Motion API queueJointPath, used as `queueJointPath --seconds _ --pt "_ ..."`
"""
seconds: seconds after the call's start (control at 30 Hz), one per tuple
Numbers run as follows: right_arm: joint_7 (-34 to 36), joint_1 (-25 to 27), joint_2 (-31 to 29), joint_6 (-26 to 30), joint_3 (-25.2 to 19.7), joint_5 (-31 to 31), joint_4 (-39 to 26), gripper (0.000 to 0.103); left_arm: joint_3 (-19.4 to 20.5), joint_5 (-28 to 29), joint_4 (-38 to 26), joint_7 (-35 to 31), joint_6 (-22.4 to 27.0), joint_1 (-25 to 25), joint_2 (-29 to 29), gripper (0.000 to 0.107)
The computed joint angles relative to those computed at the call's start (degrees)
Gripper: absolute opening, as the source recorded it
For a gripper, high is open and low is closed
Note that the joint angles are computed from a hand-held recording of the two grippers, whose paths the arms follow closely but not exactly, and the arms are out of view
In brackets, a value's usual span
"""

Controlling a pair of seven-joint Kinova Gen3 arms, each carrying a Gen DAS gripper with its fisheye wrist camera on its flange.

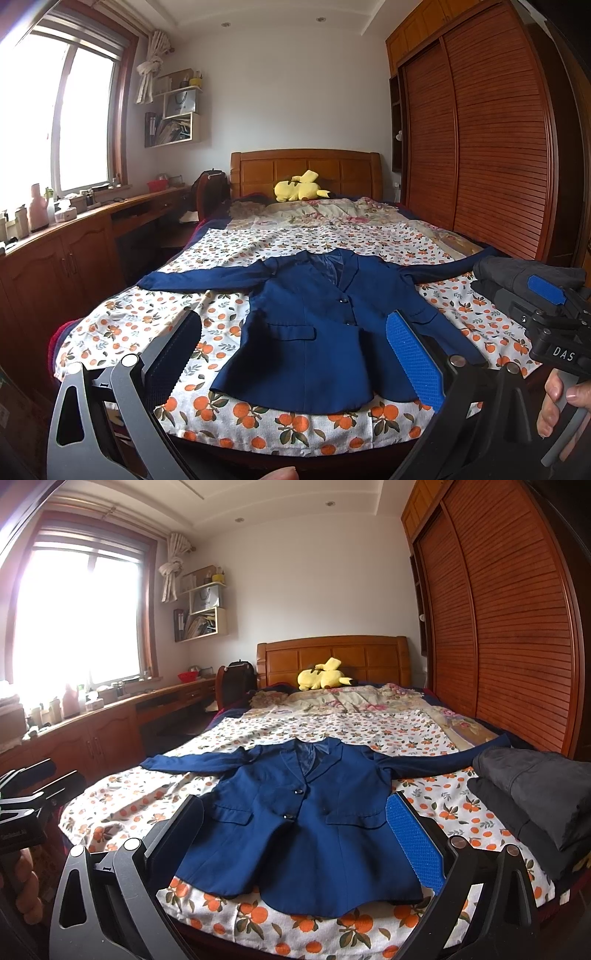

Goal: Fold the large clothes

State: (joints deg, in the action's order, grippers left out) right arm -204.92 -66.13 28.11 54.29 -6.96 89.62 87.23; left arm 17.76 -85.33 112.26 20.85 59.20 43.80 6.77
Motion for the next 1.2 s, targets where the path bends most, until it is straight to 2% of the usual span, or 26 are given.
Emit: queueJointPath --seconds 1.2 --pt "0.12 0.10 -0.15 0.20 -0.12 0.02 0.10 0.096 0.00 0.50 -0.01 -0.21 0.41 0.31 0.14 0.101"
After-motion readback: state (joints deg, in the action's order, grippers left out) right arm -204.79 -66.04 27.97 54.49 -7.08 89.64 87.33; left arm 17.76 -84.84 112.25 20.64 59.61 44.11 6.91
